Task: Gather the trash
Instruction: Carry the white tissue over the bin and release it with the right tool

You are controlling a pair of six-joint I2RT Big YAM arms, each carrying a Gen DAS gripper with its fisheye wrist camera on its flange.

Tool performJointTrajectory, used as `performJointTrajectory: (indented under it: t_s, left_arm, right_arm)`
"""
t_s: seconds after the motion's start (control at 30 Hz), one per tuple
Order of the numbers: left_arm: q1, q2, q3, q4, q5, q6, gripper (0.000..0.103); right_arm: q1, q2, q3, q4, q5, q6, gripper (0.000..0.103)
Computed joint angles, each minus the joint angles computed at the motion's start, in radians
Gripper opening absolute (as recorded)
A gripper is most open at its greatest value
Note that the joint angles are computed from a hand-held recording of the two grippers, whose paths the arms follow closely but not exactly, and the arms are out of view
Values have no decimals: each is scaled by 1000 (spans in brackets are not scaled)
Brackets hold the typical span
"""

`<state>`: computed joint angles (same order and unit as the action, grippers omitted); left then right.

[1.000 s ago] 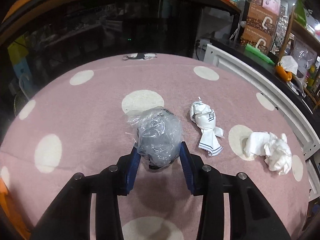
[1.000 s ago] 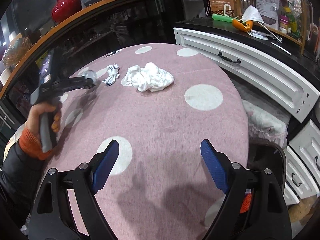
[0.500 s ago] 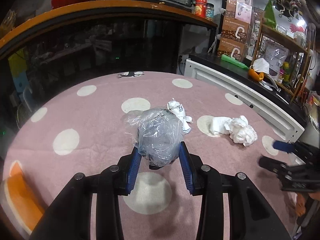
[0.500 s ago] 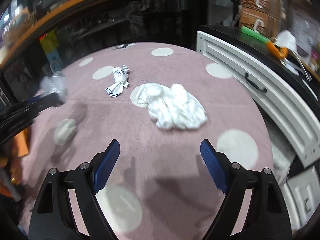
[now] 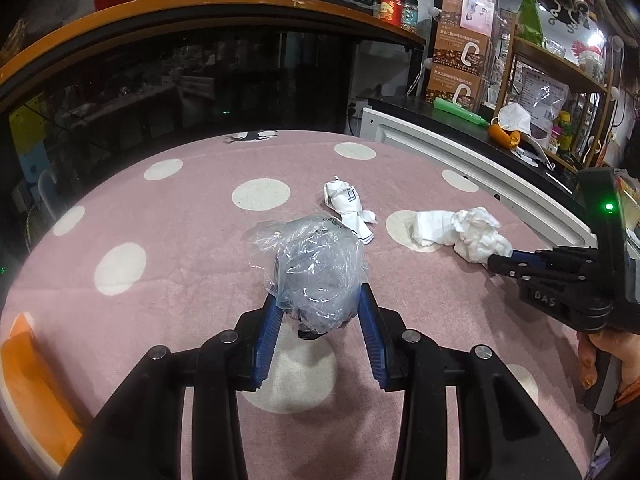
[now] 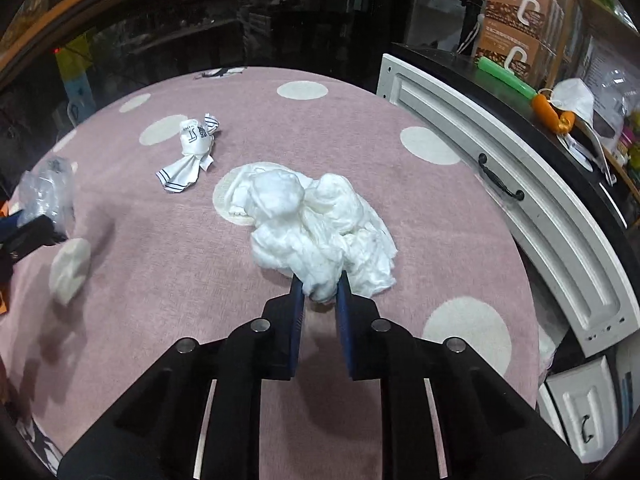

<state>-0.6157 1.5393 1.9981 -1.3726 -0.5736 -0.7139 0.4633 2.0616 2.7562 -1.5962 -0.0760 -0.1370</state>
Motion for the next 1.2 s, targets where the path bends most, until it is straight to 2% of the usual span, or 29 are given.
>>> performJointTrajectory:
  t_s: [0.07, 0.2, 0.47, 0.77, 1.2]
  left_arm:
    - [-2, -1, -2, 2, 0, 2, 38]
    - [-14, 0, -2, 17, -10, 15, 38]
    - [-62, 33, 35, 35, 4, 66, 38]
    - [-144, 107, 129, 28, 11, 127, 38]
    - [-253, 257, 342, 4, 45, 197, 38]
  right_arm:
    - [-9, -98, -163, 78, -22, 2, 16]
    - [-30, -240, -367, 159, -65, 10, 16]
    - [-113, -479, -652, 256, -149, 51, 16]
    - [-228, -649, -860, 308, -192, 91, 16]
    - [-410, -781, -1033, 313, -232, 96, 16]
